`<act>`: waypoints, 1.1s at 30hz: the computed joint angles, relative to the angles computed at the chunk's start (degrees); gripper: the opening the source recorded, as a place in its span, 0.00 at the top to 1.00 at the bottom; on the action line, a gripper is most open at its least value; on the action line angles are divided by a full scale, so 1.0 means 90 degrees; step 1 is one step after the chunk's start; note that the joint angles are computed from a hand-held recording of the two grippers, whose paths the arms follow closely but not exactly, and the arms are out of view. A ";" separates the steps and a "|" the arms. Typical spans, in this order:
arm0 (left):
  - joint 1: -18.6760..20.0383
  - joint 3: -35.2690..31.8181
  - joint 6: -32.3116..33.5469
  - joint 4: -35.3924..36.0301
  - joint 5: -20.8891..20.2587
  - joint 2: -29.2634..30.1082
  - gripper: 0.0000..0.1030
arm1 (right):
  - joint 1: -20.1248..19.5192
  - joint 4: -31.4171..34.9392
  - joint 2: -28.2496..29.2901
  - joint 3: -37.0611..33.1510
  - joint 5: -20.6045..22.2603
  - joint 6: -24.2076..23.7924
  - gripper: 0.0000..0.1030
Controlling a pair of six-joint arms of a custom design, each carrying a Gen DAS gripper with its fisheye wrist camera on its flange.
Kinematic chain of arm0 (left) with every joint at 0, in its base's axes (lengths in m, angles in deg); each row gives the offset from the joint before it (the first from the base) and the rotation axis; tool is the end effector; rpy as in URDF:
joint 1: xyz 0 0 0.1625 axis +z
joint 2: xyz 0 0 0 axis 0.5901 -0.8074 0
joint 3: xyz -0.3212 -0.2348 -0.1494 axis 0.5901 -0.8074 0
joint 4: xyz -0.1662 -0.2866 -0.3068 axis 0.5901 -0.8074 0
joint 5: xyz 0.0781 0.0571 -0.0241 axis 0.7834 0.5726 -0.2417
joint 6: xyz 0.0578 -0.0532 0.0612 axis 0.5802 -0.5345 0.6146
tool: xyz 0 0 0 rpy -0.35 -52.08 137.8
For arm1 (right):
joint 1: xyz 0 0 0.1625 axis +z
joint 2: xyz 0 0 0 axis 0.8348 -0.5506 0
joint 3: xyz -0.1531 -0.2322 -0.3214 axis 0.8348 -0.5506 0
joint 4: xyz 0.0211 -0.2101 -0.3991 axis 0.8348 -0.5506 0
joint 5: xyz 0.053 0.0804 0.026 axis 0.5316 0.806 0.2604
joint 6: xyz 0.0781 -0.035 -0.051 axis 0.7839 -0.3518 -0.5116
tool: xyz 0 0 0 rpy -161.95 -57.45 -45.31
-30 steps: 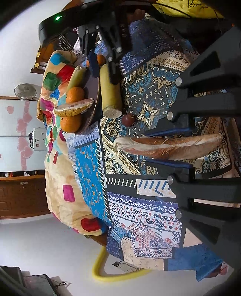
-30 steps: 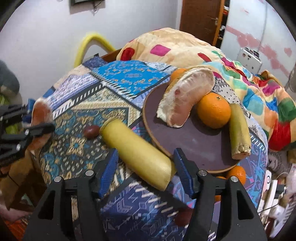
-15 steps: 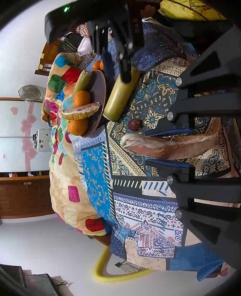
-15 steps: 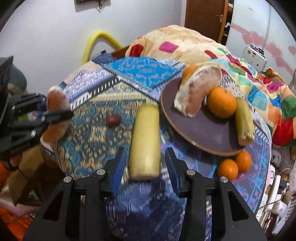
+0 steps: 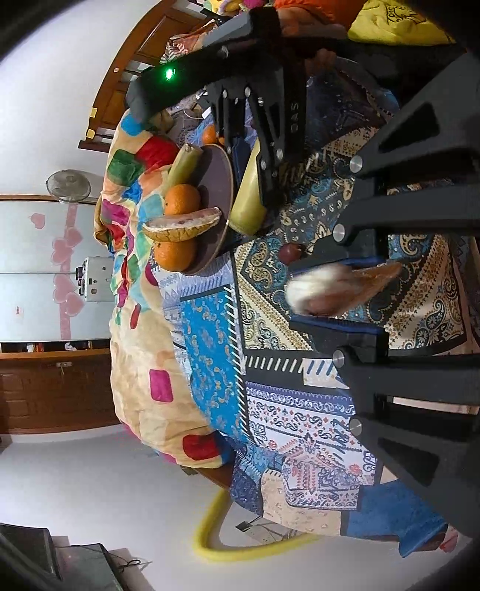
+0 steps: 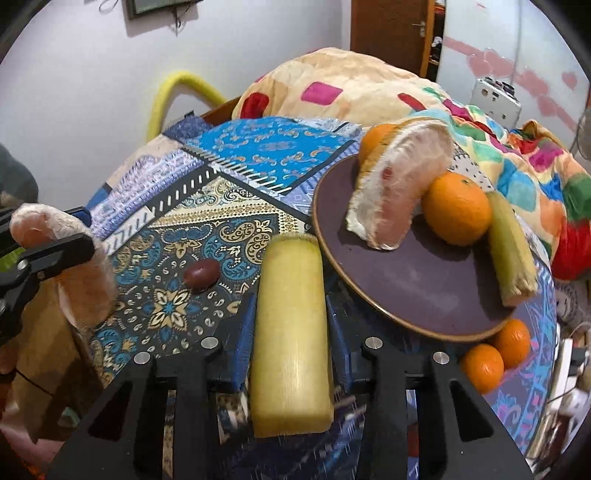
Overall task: Organize fruits
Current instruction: 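Grasp the large yellow bamboo shoot with the right tool, then lower the pomelo segment onto the plate with the left tool while the right tool places the bamboo shoot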
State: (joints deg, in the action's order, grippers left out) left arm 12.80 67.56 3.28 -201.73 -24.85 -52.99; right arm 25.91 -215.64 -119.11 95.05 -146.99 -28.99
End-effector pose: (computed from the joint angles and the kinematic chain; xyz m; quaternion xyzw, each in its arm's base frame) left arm -0.3266 -0.6444 -0.0306 0.4615 0.8406 -0.2138 0.1862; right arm 0.0132 -0.5991 0.2699 0.1384 -0.8964 0.2715 0.3219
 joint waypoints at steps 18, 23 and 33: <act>-0.0364 -0.0451 0.0036 -0.0056 -0.0245 0.0291 0.79 | -0.0068 -0.1381 -0.0969 0.0652 0.0484 0.0016 0.67; -0.0430 -0.0854 0.0108 0.0069 -0.0357 0.0557 0.79 | -0.0157 -0.1595 -0.0928 0.0560 0.0514 0.0037 0.67; -0.0478 -0.2026 0.0303 0.0624 -0.0572 0.1364 0.79 | -0.0348 -0.1746 -0.0697 0.0159 0.0513 0.0040 0.67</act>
State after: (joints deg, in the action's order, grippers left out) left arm 8.50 49.33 6.01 -196.11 -30.00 -40.71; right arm 22.78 -231.36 -125.38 96.48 -142.37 -28.63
